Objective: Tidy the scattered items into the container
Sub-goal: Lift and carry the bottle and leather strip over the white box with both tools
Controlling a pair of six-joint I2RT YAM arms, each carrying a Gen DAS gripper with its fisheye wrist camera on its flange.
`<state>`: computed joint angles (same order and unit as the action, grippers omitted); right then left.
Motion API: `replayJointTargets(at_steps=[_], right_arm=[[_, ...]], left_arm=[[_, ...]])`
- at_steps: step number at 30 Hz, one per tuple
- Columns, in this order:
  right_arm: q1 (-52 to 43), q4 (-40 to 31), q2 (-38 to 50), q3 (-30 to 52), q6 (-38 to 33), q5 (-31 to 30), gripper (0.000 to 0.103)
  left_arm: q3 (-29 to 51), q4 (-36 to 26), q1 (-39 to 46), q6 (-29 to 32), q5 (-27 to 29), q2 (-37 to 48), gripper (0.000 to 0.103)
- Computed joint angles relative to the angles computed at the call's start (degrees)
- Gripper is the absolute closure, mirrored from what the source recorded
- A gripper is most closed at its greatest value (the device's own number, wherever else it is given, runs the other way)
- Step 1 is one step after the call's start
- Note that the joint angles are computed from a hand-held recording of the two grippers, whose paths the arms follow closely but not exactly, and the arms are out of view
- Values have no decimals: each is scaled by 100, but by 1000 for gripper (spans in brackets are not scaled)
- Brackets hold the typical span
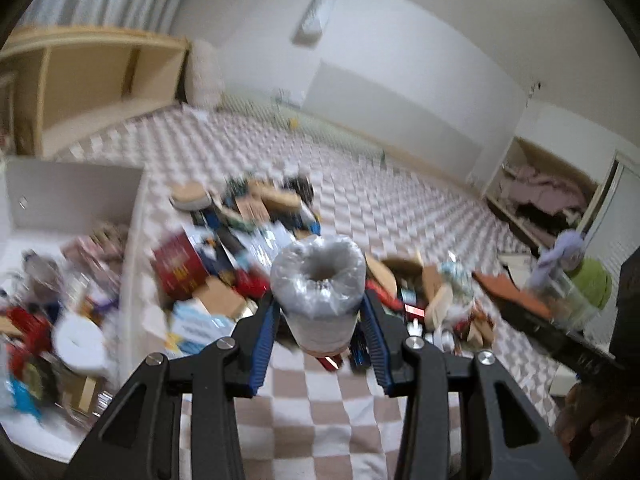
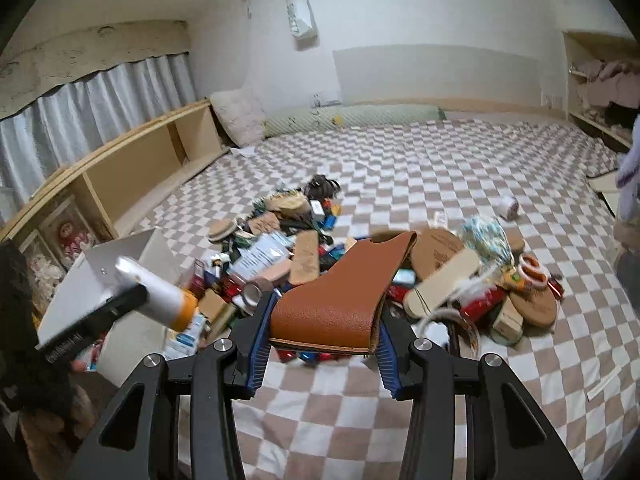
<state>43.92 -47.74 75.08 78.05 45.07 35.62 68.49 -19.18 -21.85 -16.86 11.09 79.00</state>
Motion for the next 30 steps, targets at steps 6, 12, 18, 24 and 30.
replayJointTargets(at_steps=[6,12,18,24,30], right_arm=[[191,205,395,593,-278,-41,57],[386,517,1005,1339,-630,-179,57],[536,759,1827,2342,-997,-630,57],[688,601,2893,3677,-1406,-1272,57],[702,249,3857,4945,-1564,-1944,57]], left_arm=[[606,-625,785,440,117,-190,62],[1337,-1427,1769,761,312,-17,62],[1937,-1850,2616,1193,537,329,62],[3087,-2396,3177,1892,405,1217,62],[4527,-3156,3285,2456,-274,2502,62]])
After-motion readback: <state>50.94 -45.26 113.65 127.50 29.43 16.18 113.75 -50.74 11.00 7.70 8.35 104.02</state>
